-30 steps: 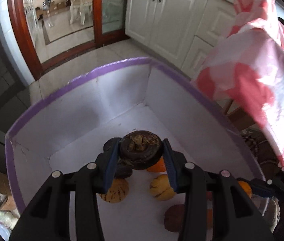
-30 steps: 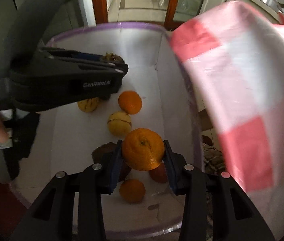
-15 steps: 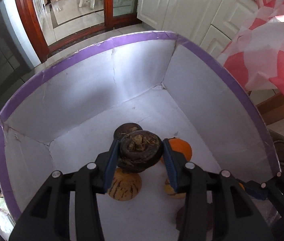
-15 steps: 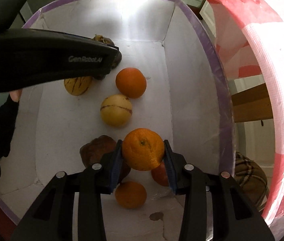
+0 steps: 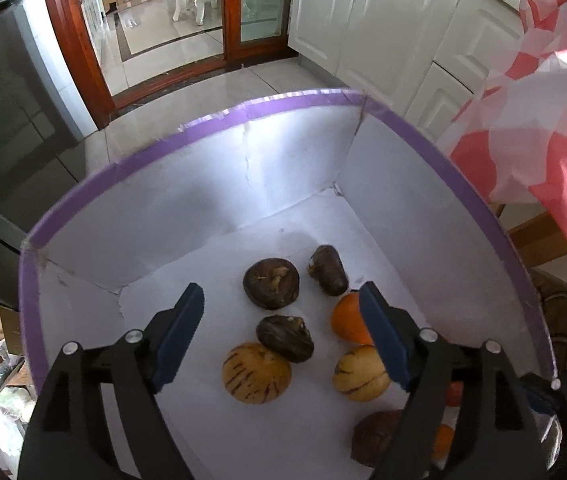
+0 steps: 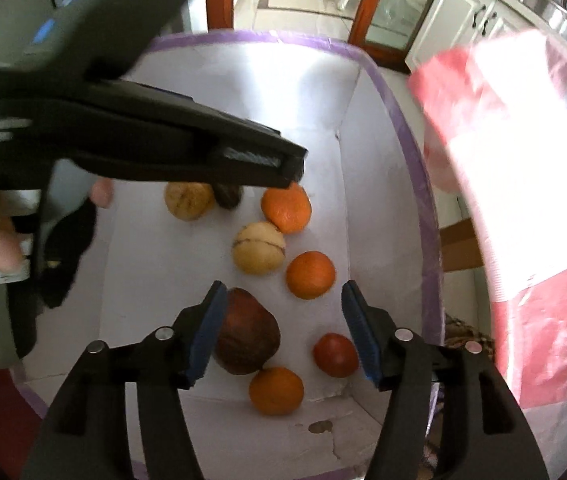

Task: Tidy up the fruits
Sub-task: 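Open the right gripper and left gripper to drop both fruits into the bin, then move both open grippers back toward the remaining fruits on the table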

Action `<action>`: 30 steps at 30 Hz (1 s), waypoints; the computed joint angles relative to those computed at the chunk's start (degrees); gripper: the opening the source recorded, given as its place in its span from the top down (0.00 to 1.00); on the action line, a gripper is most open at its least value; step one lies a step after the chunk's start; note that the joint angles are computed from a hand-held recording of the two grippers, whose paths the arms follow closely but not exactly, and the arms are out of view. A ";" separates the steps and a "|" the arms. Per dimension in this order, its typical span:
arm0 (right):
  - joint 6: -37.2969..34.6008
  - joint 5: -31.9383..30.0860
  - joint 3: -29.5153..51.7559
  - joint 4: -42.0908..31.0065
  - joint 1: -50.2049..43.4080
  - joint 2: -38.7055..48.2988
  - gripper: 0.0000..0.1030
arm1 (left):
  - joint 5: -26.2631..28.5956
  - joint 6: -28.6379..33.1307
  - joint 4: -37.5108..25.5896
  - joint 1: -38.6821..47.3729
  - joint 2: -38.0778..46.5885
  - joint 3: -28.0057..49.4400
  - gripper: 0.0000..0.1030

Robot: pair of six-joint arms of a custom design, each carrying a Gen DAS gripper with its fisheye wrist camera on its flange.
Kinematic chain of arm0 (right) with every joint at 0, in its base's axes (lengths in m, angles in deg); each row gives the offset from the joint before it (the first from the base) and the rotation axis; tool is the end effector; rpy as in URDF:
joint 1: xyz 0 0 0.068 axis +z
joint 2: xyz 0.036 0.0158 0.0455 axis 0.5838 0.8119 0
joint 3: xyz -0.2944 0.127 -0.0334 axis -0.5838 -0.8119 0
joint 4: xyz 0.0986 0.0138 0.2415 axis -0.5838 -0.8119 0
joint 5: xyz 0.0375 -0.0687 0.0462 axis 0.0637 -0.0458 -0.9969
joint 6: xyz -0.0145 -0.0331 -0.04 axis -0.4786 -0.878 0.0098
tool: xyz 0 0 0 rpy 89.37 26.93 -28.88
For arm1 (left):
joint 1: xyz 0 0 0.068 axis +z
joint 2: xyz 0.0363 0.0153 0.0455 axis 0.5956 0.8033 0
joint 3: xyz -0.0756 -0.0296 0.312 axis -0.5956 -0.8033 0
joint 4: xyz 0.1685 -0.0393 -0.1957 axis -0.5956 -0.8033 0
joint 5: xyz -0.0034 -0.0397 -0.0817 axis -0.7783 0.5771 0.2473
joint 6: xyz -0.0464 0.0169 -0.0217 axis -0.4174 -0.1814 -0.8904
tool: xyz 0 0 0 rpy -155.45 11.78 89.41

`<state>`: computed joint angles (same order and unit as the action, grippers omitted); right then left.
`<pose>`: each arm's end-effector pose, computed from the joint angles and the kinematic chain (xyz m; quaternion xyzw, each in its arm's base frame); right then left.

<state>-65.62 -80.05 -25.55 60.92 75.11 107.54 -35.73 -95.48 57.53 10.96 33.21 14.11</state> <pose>0.1954 0.1581 0.1033 -0.3821 0.9033 0.0309 0.1926 0.2606 -0.1163 0.0620 -0.1101 0.9661 -0.0146 0.2329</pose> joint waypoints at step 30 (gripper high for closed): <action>-28.27 -51.64 18.98 -18.33 -101.07 -16.61 0.16 | -10.81 15.02 -27.68 -31.16 11.61 69.66 0.02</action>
